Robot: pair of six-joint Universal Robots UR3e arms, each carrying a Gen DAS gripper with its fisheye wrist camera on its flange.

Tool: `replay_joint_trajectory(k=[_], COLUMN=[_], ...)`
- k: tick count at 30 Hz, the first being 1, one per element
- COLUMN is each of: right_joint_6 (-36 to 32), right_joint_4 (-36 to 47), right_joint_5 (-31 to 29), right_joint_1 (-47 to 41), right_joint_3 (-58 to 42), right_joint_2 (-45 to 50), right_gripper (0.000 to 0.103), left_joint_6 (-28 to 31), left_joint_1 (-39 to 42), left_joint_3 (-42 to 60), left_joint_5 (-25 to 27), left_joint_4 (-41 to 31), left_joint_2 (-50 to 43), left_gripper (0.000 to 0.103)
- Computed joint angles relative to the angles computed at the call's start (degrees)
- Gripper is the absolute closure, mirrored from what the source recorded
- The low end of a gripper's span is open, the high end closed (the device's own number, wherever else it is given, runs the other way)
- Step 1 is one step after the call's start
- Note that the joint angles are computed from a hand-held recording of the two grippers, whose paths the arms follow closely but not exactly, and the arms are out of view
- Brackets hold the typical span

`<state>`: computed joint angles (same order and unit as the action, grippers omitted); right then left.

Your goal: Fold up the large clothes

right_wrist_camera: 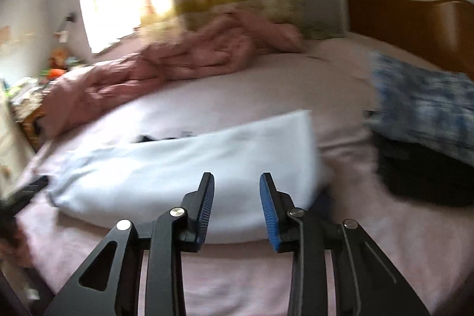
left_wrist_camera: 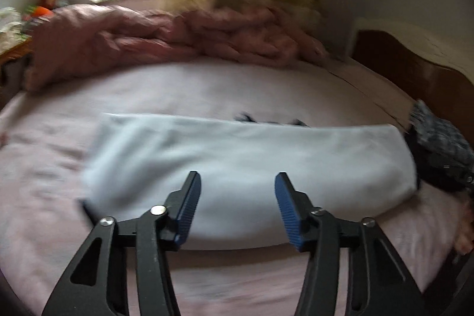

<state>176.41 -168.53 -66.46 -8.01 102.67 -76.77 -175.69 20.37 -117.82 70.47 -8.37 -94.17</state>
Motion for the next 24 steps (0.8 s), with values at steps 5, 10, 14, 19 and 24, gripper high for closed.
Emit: replay_joint_trajectory(k=[5, 10, 14, 19, 24], right_joint_6=[3.1, 2.7, 4.9, 5.2, 6.2], right_joint_4=[9.0, 14.6, 21.4, 29.1, 33.7], right_joint_5=[3.1, 0.7, 2.9, -6.7, -2.6], right_joint_1=[7.4, 14.4, 17.1, 21.5, 19.8], right_joint_3=[-7.9, -18.2, -30.6, -47.0, -48.7], right_joint_2=[6.0, 14.2, 22.6, 37.0, 37.1], right_gripper=[0.092, 0.098, 0.098, 0.103, 0.103], left_joint_6=[-0.4, -1.9, -0.5, -1.2, -1.6], left_joint_1=[-5.1, -7.3, -9.4, -7.5, -5.8], left_joint_3=[6.6, 4.7, 3.4, 1.0, 1.2], left_joint_5=[1.2, 6.7, 10.6, 7.3, 4.3], left_joint_4=[-2.6, 6.1, 10.2, 13.7, 13.1], left_joint_2=[-8.8, -16.5, -17.6, -17.5, -17.6], left_gripper=[0.079, 0.084, 0.084, 0.078, 0.076])
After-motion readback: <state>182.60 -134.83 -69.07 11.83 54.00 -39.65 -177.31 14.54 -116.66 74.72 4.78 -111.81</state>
